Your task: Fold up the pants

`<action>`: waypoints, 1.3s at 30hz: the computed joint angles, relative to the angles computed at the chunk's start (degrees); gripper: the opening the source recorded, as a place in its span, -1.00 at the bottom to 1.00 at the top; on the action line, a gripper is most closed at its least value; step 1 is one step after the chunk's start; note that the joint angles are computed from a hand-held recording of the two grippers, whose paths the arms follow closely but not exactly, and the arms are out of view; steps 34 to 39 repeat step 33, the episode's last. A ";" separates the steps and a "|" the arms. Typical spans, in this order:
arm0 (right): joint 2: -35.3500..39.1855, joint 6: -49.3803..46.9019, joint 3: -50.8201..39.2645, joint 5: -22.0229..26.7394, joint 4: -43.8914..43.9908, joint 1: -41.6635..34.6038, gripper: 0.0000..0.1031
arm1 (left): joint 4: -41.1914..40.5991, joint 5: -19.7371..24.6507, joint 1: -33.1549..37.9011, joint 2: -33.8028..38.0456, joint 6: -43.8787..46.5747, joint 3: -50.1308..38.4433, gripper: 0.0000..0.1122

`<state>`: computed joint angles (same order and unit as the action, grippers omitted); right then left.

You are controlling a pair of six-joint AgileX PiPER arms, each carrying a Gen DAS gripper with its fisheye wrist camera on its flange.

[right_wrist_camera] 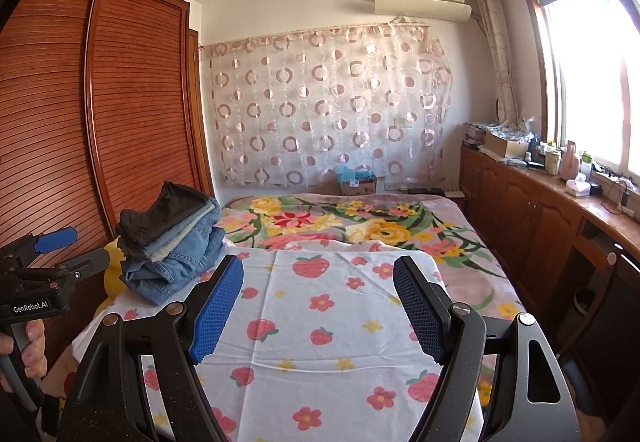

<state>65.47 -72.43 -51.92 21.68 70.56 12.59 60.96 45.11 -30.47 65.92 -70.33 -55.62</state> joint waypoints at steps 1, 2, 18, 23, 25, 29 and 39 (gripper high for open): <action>0.00 -0.04 0.01 -0.04 -0.04 0.02 0.54 | -0.09 -0.23 0.20 -0.10 0.11 0.17 0.69; -0.06 -0.60 0.27 -0.27 0.43 0.05 0.54 | -0.10 0.01 0.01 0.00 0.11 -0.04 0.69; 0.02 -1.77 0.66 -0.41 1.48 0.14 0.54 | -0.17 0.00 0.01 -0.01 0.20 -0.10 0.69; -0.11 -2.27 0.93 -0.71 1.98 0.37 0.54 | -0.20 0.32 -0.18 0.10 0.13 -0.24 0.69; -0.11 -2.59 1.05 -0.76 2.35 0.38 0.54 | -0.25 0.17 -0.14 0.07 0.17 -0.22 0.69; -0.15 -2.75 1.14 -0.70 2.48 0.33 0.54 | -0.27 0.24 -0.16 0.07 0.24 -0.26 0.69; -0.10 -2.83 1.16 -0.64 2.56 0.23 0.54 | -0.27 0.17 -0.12 0.06 0.21 -0.23 0.69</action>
